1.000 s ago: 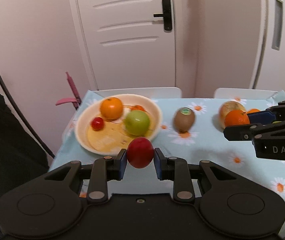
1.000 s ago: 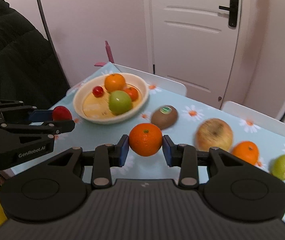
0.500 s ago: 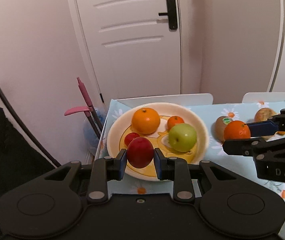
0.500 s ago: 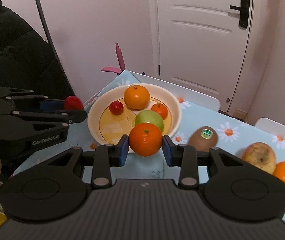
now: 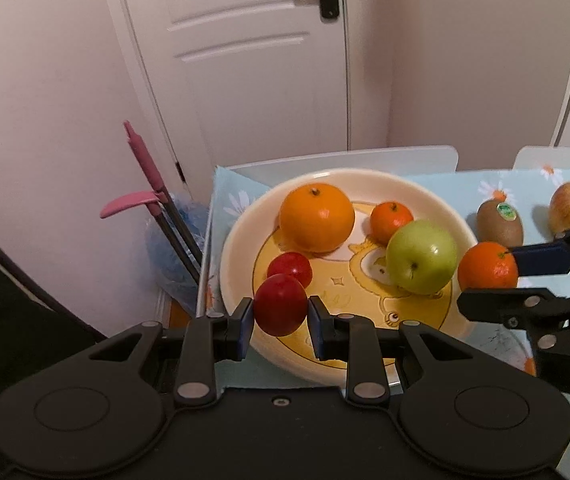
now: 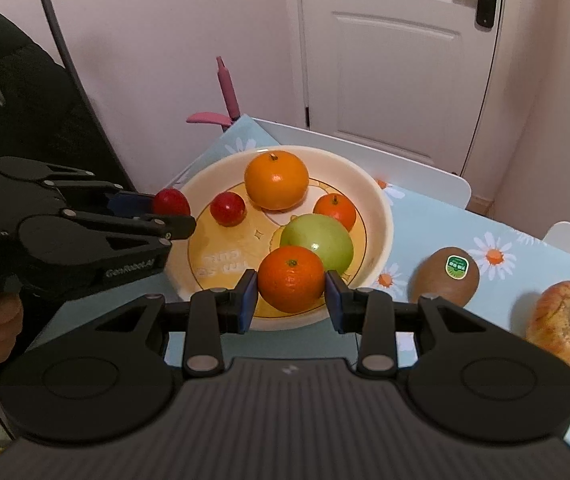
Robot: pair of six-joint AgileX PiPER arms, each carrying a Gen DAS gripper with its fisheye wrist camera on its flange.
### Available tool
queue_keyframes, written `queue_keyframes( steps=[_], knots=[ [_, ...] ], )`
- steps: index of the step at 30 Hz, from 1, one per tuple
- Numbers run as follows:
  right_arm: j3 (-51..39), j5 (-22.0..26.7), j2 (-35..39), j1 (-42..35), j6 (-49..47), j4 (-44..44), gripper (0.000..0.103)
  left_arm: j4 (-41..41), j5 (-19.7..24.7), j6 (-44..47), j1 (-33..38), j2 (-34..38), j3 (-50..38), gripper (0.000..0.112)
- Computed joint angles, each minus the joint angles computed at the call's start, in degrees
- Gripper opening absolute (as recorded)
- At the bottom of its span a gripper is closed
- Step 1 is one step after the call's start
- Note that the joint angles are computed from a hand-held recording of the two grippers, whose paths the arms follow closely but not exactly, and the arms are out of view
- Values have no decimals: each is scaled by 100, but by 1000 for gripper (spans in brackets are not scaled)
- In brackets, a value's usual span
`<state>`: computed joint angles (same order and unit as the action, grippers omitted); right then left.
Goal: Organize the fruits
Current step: 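Carry the tomato and tangerine to the bowl, open the left gripper, then lower the tangerine into the bowl and open the right gripper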
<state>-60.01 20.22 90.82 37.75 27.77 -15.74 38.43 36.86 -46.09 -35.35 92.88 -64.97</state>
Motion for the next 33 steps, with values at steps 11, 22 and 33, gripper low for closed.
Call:
queue_keyframes(
  steps=[11,22,33],
  knots=[
    [-59,115,77,-186,-214,209,51,-640,-304,697,253,230,-144,73],
    [-85,158,66,-461,-2276,1692,51,93,352,-586,-75,-282,38,87],
    [-349,71,463,-373,-3782,2912,51,474,1017,-1575,-475,-705,222,89]
  ],
)
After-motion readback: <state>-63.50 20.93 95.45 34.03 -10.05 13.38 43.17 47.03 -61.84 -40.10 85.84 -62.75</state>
